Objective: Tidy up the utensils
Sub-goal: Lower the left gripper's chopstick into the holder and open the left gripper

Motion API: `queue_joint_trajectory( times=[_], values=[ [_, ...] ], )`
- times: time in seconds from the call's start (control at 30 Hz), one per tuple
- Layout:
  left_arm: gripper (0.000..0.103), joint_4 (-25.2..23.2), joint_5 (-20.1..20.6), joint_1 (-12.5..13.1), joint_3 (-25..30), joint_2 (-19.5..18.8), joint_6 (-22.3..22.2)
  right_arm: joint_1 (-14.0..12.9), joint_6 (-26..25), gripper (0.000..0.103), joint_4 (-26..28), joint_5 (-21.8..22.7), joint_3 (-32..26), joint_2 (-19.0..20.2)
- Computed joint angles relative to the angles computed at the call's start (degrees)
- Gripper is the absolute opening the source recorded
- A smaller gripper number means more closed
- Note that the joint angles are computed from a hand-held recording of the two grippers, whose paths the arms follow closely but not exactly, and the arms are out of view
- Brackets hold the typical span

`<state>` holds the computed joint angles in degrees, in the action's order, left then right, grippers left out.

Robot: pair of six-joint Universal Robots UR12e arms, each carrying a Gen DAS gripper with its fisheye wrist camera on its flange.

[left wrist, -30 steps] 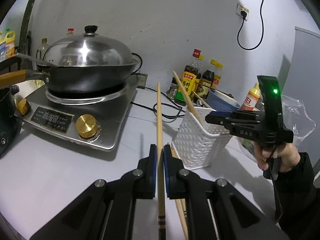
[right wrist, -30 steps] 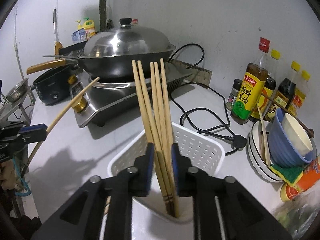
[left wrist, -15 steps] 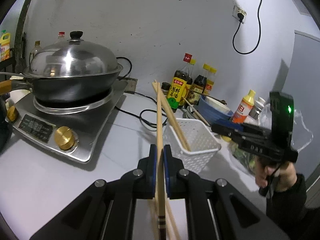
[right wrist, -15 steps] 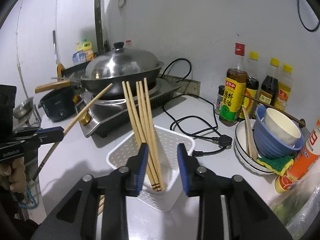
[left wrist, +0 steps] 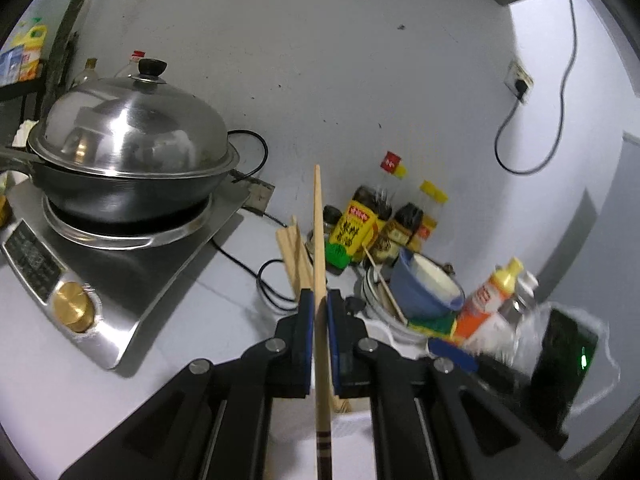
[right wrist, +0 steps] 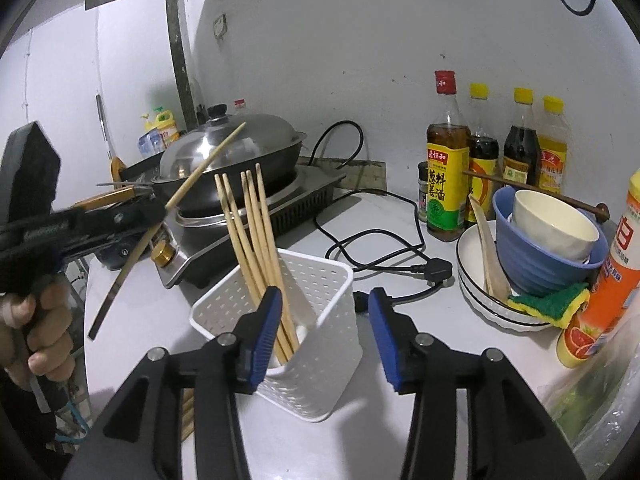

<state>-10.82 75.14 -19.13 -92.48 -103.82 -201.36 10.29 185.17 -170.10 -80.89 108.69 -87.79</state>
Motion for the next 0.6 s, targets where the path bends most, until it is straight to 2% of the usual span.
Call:
queue_joint_trajectory(
  times=[0.1, 0.3, 0.47, 0.6],
  values=[
    [0.006, -0.3, 3.6, -1.3, 2.1, -1.8, -1.8, -0.6, 0.7, 0.051, -1.8, 0.6, 0.6, 0.0],
    [0.006, 2.3, 8.4, -3.5, 5.1, -5.1, -5.5, -2.1, 4.8, 0.053, -8.9, -0.7, 2.7, 0.8],
    [0.006, 5.1, 10.6, -4.7, 6.0, -7.0, -7.5, -2.2, 10.0, 0.055, -7.1, -7.5, 3.0, 0.8],
    [0.006, 6.9, 12.5, -5.3, 6.4, -8.1, -9.2, -1.6, 9.9, 0.061, -7.2, -12.5, 3.1, 0.8]
  ],
)
